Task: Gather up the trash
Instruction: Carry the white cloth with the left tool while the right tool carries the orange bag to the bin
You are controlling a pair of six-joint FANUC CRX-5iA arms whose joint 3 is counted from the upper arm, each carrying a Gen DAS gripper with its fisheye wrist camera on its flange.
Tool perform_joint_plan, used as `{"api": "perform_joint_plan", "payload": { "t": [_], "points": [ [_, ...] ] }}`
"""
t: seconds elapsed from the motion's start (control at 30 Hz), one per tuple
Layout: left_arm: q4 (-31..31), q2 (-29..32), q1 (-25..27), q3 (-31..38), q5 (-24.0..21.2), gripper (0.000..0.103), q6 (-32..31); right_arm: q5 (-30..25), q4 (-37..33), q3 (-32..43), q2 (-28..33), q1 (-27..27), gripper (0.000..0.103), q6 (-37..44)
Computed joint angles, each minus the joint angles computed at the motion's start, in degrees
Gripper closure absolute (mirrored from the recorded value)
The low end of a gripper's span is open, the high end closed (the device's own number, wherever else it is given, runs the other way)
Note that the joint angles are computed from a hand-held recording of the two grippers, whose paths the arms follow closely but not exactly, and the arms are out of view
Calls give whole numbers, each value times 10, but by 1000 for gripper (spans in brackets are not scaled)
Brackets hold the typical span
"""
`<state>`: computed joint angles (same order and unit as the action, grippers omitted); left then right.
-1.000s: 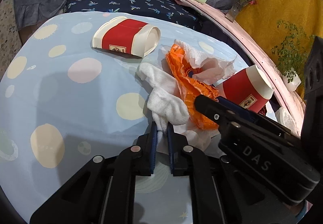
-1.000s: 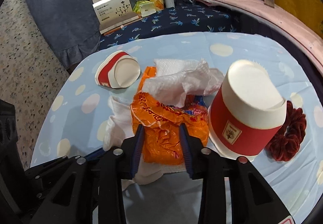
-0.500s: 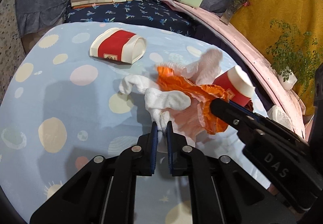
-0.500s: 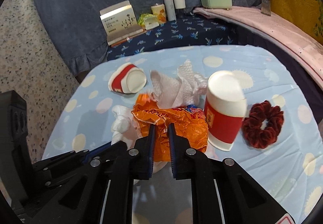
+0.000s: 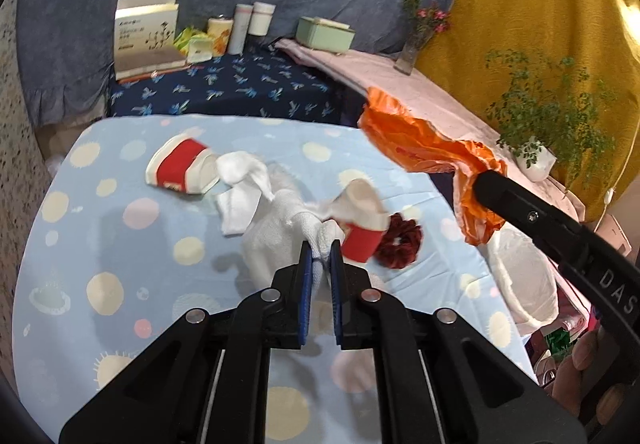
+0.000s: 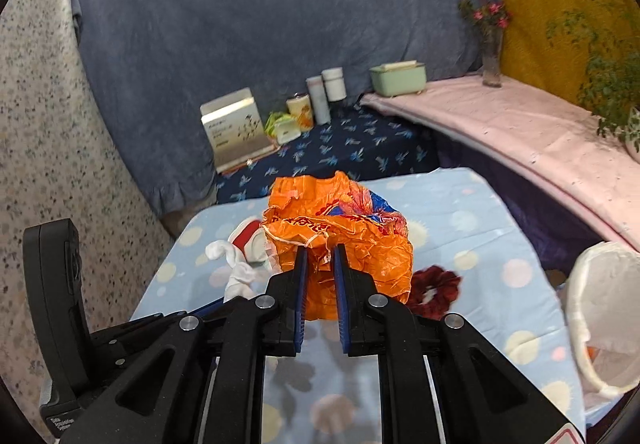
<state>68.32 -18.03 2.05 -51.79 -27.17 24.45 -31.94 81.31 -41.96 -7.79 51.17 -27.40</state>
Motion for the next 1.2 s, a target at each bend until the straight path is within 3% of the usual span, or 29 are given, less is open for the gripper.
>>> {"api": "perform_joint_plan", "payload": {
  "t": [0.47,0.77,1.2],
  "points": [
    [9,-18,-142,39,32,95,12,-147,-43,-96,-158,27,91,-1],
    [3,15,-234,77,63,95,23,-232,-99,-149,-243,52,91,7],
    [-26,75,-322,132,76,95,40,-335,-153,-206,-339,82,91,9]
  ]
}}
